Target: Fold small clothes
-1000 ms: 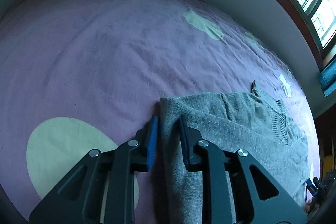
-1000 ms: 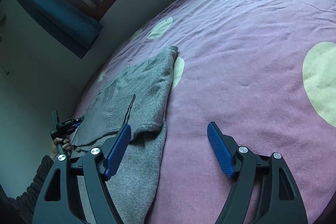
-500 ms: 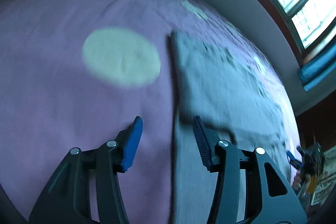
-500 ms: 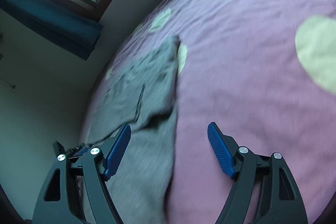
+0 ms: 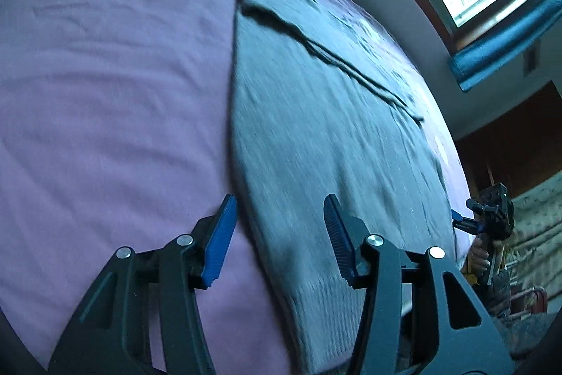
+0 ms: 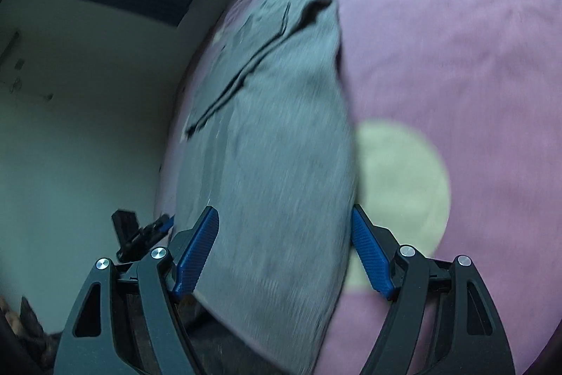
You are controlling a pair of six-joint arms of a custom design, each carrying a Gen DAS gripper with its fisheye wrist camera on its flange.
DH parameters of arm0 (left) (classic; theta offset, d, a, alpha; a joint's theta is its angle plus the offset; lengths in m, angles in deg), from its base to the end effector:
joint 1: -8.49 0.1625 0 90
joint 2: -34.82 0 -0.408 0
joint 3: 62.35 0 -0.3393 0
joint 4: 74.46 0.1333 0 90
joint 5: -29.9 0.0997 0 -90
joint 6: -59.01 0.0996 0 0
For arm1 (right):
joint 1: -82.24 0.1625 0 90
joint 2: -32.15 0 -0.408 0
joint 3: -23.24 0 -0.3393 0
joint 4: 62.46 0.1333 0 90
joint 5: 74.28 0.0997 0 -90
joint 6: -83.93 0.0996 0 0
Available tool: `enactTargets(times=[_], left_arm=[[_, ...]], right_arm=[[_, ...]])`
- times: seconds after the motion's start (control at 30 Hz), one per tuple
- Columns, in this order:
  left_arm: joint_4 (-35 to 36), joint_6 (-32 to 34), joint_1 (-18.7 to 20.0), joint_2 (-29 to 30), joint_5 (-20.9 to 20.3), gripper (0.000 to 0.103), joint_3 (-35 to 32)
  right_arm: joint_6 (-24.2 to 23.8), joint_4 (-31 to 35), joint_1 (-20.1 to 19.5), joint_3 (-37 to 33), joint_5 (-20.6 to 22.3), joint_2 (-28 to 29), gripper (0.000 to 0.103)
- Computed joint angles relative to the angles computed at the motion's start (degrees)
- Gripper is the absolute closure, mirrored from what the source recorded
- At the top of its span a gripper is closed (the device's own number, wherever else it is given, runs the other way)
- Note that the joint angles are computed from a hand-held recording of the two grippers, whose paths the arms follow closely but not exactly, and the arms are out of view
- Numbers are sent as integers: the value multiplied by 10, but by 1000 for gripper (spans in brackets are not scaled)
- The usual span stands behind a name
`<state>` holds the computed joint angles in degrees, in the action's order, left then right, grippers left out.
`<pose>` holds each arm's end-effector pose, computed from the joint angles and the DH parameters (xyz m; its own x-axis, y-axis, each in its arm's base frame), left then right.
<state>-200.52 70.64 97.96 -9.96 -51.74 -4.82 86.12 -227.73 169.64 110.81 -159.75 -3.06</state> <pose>0.1408 -0.7524 0.3240 -0.9678 0.1377 -0.2106 0.2079 0.9092 -0.3607 0.1106 -0.6768 0.0764 -0.9949 0.0497 -0.0876 0.0799 0.9189 -0.3862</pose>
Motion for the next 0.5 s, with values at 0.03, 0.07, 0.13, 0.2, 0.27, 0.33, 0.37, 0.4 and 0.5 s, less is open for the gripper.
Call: enactTargets(times=[0.03, 0.07, 0.13, 0.2, 0.27, 0.33, 0.37, 0.4, 0.5], left_arm=[[-6, -2, 0, -10, -7, 53, 18], [-5, -8, 2, -15, -16, 53, 27], [-15, -17, 7, -29, -30, 53, 52], [-19, -16, 6, -42, -31, 53, 74], [-19, -19, 5, -51, -38, 53, 89], [-22, -22, 5, -58, -44, 53, 103], [-25, -23, 5, -61, -44, 53, 108], [-26, -25, 5, -63, -43, 53, 111], [-27, -26, 6, -66, -46, 53, 117]], right_arm=[[-2, -4, 1, 13, 0, -4, 28], [-3, -10, 2, 28, 3, -9, 28], [0, -20, 2, 50, 9, -17, 28], [3, -27, 3, 69, 11, -23, 28], [6, -36, 4, 83, 14, -25, 28], [8, -45, 3, 95, 20, -28, 28], [9, -46, 3, 99, 22, -29, 28], [8, -45, 3, 103, 23, -31, 28], [-6, -32, 11, 91, 13, -23, 28]])
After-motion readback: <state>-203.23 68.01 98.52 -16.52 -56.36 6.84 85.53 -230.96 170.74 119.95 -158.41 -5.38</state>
